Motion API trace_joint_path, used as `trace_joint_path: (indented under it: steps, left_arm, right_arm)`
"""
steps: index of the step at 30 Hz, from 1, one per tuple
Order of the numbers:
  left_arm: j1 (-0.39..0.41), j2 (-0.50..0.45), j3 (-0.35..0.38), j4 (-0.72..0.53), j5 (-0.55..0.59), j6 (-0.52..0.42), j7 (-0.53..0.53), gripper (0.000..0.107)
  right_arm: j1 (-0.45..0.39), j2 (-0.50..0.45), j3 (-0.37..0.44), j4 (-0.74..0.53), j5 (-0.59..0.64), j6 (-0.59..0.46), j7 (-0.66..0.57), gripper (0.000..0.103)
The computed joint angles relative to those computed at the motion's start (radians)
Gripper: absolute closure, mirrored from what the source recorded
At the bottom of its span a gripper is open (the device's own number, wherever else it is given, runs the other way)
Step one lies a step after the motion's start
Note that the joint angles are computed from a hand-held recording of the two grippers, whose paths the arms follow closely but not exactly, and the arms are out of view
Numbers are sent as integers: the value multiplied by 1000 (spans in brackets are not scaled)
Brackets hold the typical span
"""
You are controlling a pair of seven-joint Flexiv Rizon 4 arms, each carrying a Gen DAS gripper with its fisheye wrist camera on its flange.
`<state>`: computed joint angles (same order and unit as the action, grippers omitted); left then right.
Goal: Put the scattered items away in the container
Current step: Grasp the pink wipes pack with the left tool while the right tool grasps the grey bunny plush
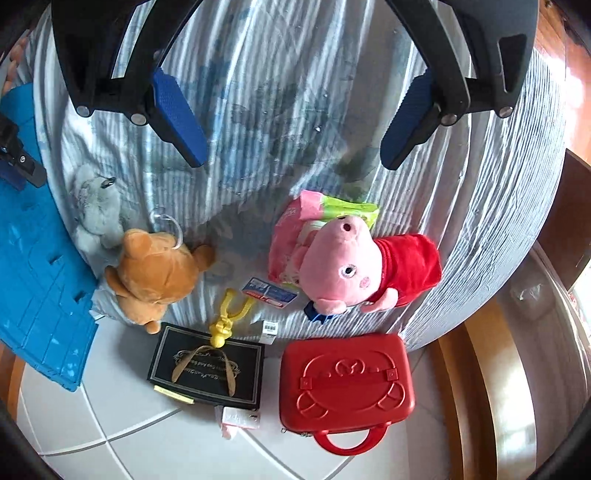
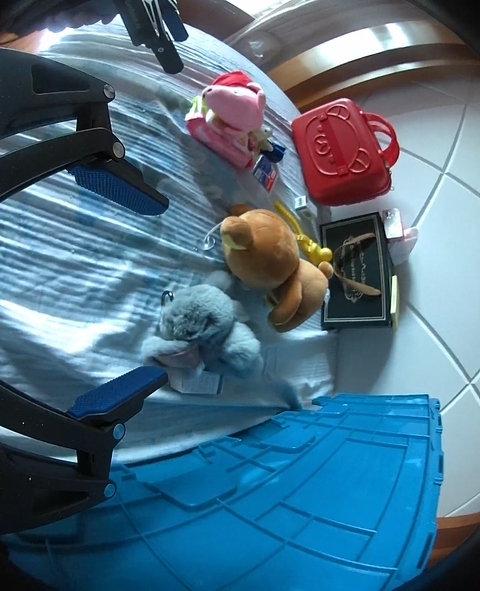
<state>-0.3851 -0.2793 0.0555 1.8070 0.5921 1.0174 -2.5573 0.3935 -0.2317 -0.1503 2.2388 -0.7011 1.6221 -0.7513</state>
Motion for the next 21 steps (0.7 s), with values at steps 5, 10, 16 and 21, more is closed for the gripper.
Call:
trace_joint_path:
  steps: [5,10,16,21]
  left_arm:
    - [59,-60,19,7,-49,45,66,11]
    - [88,-129,31,-11,-117,104,150,11]
    - [65,-237,66,-93,-181,108,241,11]
    - [77,-311,74,-166,-237,111,316,11]
  right_arm:
    - [46,-76,-45,-48,16,-27,57,19]
    - [83,-130,-84,-93,14,-53,91,19]
    - [80,-190,-85,-154,43,-68,94,18]
    - [57,-246,-61,-222,76,-106,55,15]
